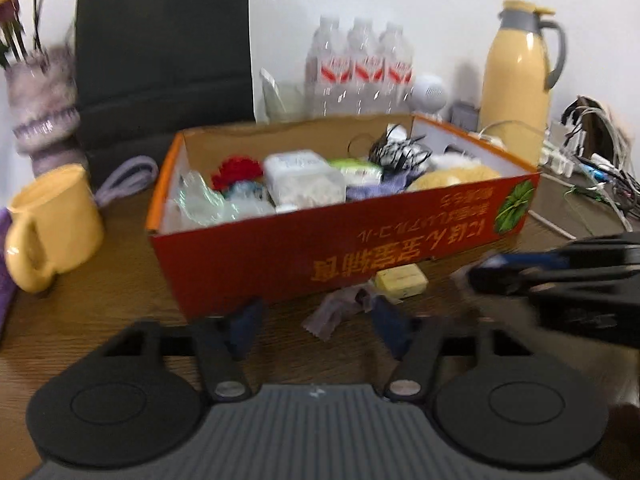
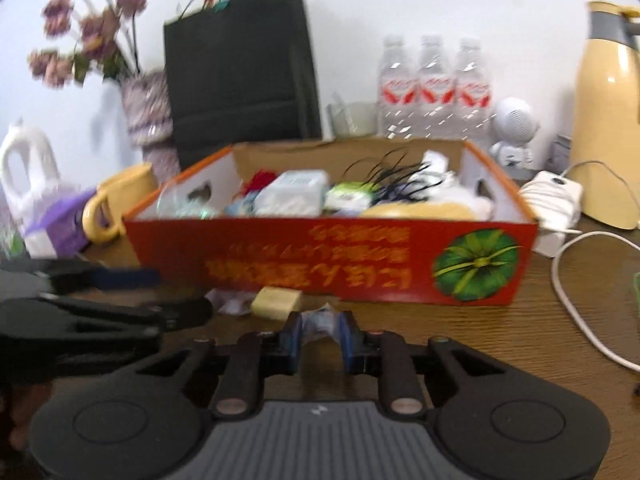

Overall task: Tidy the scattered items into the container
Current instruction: 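Grasp a clear wrapper with the right tool while the left grasps another clear wrapper, then carry both clear wrappers over the box and open both tools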

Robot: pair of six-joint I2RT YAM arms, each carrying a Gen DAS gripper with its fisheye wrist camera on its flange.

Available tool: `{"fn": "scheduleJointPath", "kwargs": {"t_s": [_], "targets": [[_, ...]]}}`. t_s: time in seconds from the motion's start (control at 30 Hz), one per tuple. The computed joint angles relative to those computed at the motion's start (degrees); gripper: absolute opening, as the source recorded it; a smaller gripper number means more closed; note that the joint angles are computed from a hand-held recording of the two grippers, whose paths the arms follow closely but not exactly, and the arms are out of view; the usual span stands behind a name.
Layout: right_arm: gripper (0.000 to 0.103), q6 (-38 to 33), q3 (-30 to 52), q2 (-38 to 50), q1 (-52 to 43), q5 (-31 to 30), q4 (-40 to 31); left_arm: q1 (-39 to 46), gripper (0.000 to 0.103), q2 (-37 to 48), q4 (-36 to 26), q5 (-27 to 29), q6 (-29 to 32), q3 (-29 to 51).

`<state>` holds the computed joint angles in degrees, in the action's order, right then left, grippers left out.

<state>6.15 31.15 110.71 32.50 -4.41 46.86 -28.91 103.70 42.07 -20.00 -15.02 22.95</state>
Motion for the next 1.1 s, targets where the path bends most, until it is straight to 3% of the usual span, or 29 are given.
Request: {"fn": "scheduleJointPath", "kwargs": {"t_s": [0.1, 0.23, 0.27, 0.33, 0.57, 0.77, 0.87, 0.93, 1.1], "targets": [[0.019, 0.3, -1.9, 0.1, -3.1, -3.2, 3.8, 2.7, 0.052, 1.5, 0.2, 4.7, 0.0, 1.3], [0.019, 0.6, -1.9, 0.9, -4.9, -6.2, 4.1, 3.0, 0.050, 1.9, 0.6, 5.5, 1.3, 1.4], [0.019, 0.7, -1.6, 1.1, -5.1, -6.9, 3.8, 3.1, 0.042, 1.5, 0.2, 5.9, 1.1, 1.3], [0.019, 0.7, -1.5, 1.4, -4.8, -7.4, 3.9, 3.6, 0.018, 0.7, -1.9, 7.1, 0.4, 1.7], [0.019, 0.7, -2.9, 1.2, -4.0, -6.6, 5.9, 2.0, 0.017, -5.0, -1.9, 3.9, -7.1, -3.6], [0.019, -0.2, -5.0, 0.1, -1.9, -4.3, 8.3, -8.2, 0.017, -19.3, -6.6, -11.2, -18.4, -12.4], [0.019, -0.5, -9.2, -2.9, 0.0, -2.8, 11.1, -18.2, 0.017, -25.1, -17.1, -23.9, -25.7, -12.7], [0.019, 0.8, -13.2, -5.8, 1.2, -3.0, 13.0, -25.9, 0.018, -27.6, -27.3, -32.1, -33.1, -11.2], [0.019, 3.0, -24.8, -11.2, 5.0, -4.1, 21.6, -38.9, 0.018, -28.4, -47.0, -43.8, -47.1, -6.2]]}}
